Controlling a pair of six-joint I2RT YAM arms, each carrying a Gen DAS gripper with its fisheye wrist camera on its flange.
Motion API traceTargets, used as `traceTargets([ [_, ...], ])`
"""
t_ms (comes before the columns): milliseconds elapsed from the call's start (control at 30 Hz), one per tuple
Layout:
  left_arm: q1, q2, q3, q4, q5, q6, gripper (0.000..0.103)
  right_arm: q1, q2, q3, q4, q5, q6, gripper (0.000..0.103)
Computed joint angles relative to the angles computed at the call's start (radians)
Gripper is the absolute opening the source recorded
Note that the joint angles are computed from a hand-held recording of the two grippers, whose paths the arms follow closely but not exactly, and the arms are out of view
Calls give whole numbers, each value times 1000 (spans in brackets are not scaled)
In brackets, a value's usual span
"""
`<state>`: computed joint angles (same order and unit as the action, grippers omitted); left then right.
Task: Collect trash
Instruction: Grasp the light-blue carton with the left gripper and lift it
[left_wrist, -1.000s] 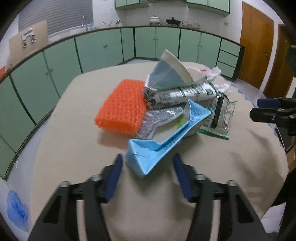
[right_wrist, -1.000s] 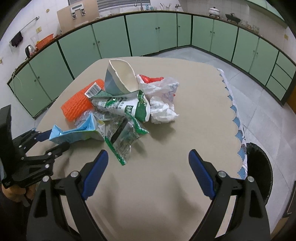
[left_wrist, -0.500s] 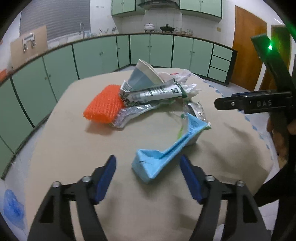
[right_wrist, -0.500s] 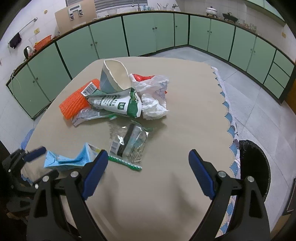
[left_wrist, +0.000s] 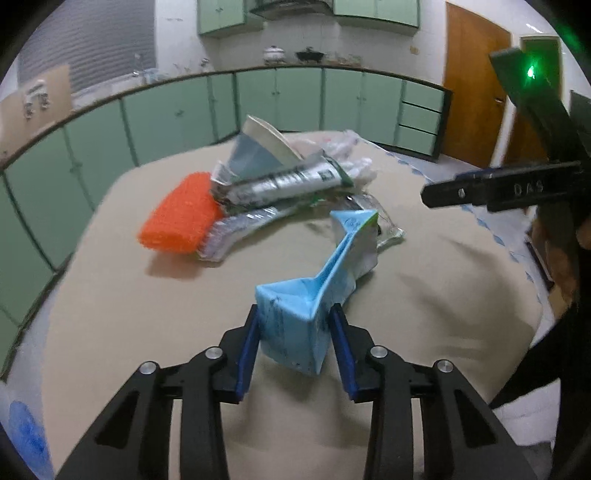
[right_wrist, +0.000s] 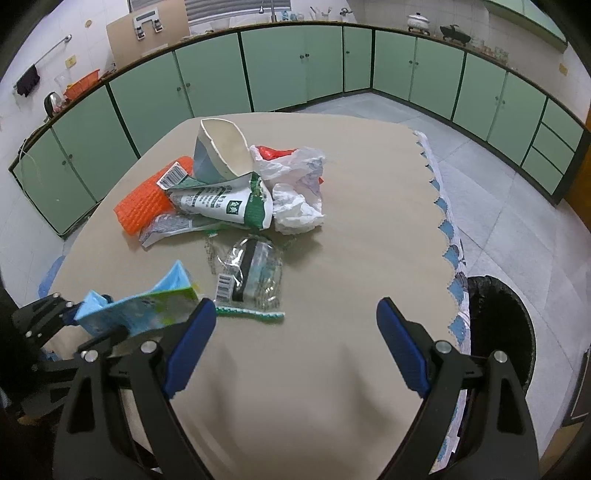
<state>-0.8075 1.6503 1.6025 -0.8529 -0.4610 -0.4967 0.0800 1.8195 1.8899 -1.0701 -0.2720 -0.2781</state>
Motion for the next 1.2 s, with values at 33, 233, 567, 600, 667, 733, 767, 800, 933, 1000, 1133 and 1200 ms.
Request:
traceTargets([
  [33,-8,-6,5,-11,-21,-34,37,0,-5,-6,4,-1,1,86],
  [233,-35,-44,12,-42,-131,-192,35,19,-31,-34,10,-8,8,86],
  [567,-60,-86,43,-84,-227,-251,33,40,-28,-34,26,-15,14,86],
  [600,-58,-91,51,-89,-235,-246,33,45,-22,-33,27,-15,19,86],
  [667,-52,-89,65,-100,-250,-229,33,54,-12,-35,34,-15,30,86],
  [733,-39,-81,68,-107,-256,-218,33,69,-5,-42,42,-11,36,86],
  [767,-28,-79,63,-106,-253,-215,33,74,-6,-49,50,-10,39,86],
  [800,-22,-79,55,-105,-256,-220,33,81,-8,-59,60,-8,43,86],
  [933,12,-92,14,-85,-263,-243,33,100,-2,-75,80,1,58,86],
  [1000,20,-103,-4,-74,-273,-245,33,113,13,-71,89,17,68,86],
  [1133,29,-125,-31,-42,-271,-234,33,133,43,-79,134,57,91,86],
  [1200,26,-130,-38,-35,-273,-231,33,141,65,-80,149,79,93,84],
])
